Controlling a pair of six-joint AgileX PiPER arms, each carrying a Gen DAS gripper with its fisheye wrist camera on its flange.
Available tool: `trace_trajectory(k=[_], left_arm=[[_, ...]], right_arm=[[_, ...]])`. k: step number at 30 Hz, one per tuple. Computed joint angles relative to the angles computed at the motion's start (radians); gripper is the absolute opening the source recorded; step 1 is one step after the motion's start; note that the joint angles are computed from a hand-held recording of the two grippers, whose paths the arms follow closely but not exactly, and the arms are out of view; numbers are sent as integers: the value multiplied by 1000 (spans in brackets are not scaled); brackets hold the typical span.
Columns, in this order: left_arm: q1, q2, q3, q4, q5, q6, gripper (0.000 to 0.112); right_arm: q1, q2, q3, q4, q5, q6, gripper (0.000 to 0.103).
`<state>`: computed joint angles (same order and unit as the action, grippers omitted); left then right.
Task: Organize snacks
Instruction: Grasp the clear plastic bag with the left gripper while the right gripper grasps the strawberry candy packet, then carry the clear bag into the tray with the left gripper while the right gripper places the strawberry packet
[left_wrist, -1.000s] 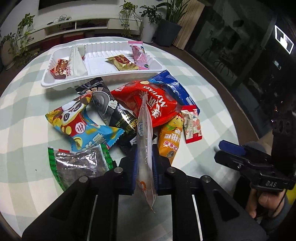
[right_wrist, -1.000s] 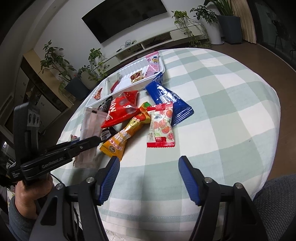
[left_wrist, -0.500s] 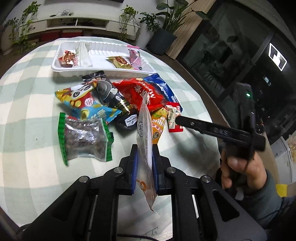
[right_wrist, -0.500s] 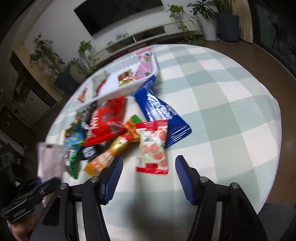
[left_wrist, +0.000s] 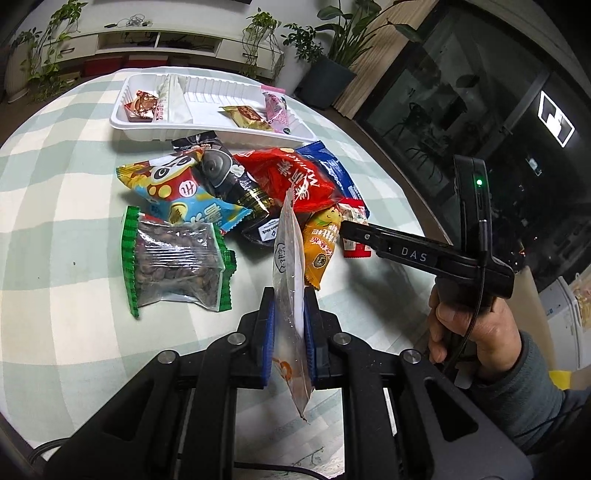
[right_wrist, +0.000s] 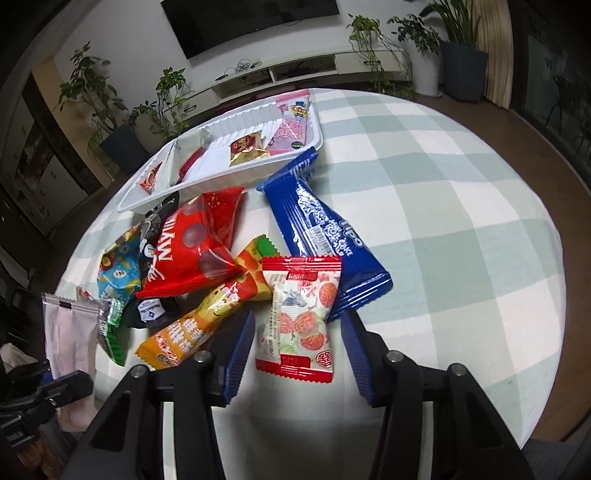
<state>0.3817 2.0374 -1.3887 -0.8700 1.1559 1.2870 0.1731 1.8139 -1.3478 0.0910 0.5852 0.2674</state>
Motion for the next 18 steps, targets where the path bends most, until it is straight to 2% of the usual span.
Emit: trace_trajectory(k=[2, 4, 18], left_arm=[[0, 2, -1, 0, -1, -2, 12], [-2, 3, 0, 1, -1, -4, 12], [8, 14, -15, -13, 11, -14, 12]], right_arm=[[1, -2, 3, -6, -3, -5, 41], [3, -4, 9, -12, -7, -6, 37], [-7, -103, 117, 87, -63, -73, 31]])
